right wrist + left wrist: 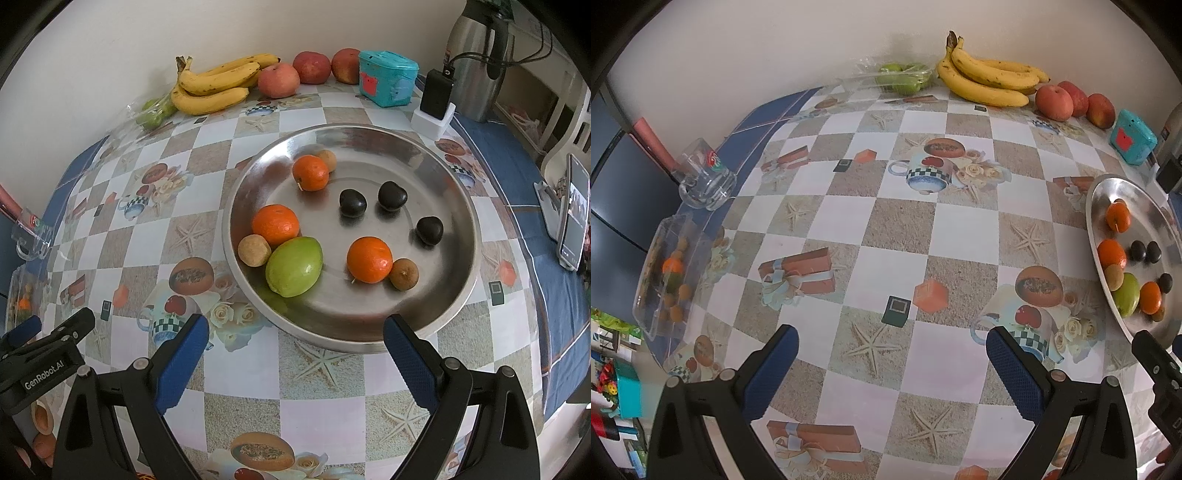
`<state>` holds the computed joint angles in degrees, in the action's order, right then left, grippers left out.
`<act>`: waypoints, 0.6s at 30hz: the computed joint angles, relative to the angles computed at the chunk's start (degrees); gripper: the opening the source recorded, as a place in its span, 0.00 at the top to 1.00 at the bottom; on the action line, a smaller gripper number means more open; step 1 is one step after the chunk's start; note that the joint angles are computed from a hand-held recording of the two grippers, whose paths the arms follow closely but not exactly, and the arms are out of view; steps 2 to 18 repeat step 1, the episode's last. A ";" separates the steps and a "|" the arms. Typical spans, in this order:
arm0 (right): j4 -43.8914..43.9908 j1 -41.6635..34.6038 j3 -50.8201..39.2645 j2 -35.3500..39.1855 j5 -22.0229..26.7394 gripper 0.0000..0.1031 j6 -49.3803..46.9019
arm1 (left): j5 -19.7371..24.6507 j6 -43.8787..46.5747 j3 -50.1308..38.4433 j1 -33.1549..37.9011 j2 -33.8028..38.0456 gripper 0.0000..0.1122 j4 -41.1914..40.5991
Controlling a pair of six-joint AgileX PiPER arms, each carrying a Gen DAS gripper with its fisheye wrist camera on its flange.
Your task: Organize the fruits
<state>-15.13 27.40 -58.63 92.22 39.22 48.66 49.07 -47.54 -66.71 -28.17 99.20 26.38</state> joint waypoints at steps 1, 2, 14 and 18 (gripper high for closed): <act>0.11 -0.05 0.02 -0.05 0.01 0.07 -0.09 | -0.06 0.26 -0.04 0.05 -0.02 0.08 -0.21; 0.11 -0.05 0.02 -0.05 0.01 0.07 -0.09 | -0.06 0.26 -0.04 0.05 -0.02 0.08 -0.21; 0.11 -0.05 0.02 -0.05 0.01 0.07 -0.09 | -0.06 0.26 -0.04 0.05 -0.02 0.08 -0.21; 0.11 -0.05 0.02 -0.05 0.01 0.07 -0.09 | -0.06 0.26 -0.04 0.05 -0.02 0.08 -0.21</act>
